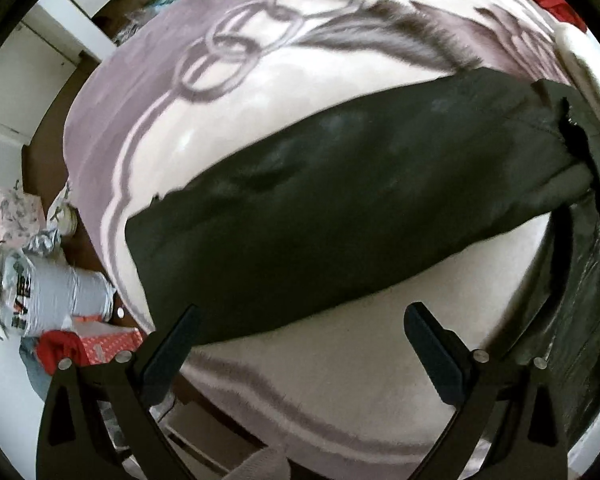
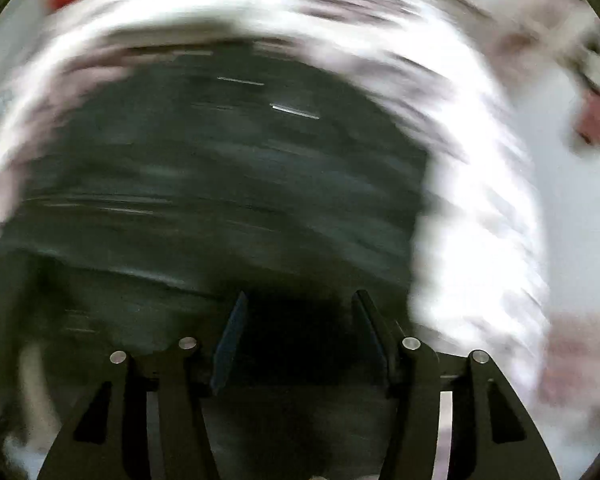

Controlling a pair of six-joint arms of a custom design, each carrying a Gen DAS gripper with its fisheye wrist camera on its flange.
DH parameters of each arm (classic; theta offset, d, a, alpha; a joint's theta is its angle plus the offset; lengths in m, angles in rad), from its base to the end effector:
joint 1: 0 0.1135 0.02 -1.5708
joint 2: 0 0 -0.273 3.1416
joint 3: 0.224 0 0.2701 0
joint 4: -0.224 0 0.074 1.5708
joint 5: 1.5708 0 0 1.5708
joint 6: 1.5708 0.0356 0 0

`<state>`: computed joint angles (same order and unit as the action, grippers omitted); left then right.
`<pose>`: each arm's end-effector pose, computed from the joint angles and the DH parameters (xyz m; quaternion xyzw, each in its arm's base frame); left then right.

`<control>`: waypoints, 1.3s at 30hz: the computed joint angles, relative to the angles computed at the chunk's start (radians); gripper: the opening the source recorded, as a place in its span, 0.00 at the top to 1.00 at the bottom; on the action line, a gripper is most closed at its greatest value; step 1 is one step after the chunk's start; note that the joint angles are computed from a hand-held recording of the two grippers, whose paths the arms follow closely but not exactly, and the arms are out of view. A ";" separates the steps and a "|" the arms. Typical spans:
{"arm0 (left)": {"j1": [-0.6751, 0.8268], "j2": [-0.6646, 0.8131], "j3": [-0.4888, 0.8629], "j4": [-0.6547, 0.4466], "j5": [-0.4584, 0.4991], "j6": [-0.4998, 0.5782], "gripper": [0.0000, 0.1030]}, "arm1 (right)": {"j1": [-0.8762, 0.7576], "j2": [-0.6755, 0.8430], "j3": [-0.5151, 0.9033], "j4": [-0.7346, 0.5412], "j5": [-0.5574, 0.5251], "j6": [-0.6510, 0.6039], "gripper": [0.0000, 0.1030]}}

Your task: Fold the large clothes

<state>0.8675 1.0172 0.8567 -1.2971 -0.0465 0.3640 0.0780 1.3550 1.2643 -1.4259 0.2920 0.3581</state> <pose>0.1012 0.1219 0.2540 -0.2499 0.9663 0.0516 0.0328 0.2352 0.0081 0.3081 0.1420 0.9788 -0.1362 0.0576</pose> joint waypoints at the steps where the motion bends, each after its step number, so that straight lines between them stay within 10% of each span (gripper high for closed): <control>1: 0.004 -0.001 -0.013 0.001 -0.005 0.007 0.00 | -0.095 -0.030 -0.065 0.019 -0.050 -0.050 0.42; 9: 0.120 0.090 -0.027 -0.050 0.110 -0.060 0.00 | -0.431 -0.057 -0.308 0.279 -0.150 -0.213 0.29; 15: 0.401 0.363 0.065 -0.043 0.398 -0.195 0.01 | -0.222 -0.216 -0.320 0.078 -0.135 -0.166 0.29; 17: 0.450 0.400 0.091 0.001 0.443 -0.279 0.11 | -0.209 -0.281 -0.311 0.010 -0.180 -0.137 0.29; 22: 0.419 0.418 0.184 0.161 0.351 -0.426 0.97 | -0.168 -0.344 -0.256 -0.088 -0.326 0.004 0.28; 29: 0.370 0.430 0.294 0.270 0.273 -0.364 1.00 | 0.392 -0.296 -0.155 -0.055 -0.259 0.387 0.28; 35: 0.487 0.520 0.353 -0.041 0.480 -0.123 0.99 | 0.579 -0.036 0.011 0.068 -0.236 0.441 0.27; 39: 0.558 0.478 0.209 -0.108 0.453 -0.044 0.98 | 0.563 0.071 0.076 0.112 -0.293 0.415 0.27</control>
<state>1.4254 1.4950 1.0660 -1.4050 0.4066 0.3197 0.6410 1.4263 1.3404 -1.3136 -0.0014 0.7736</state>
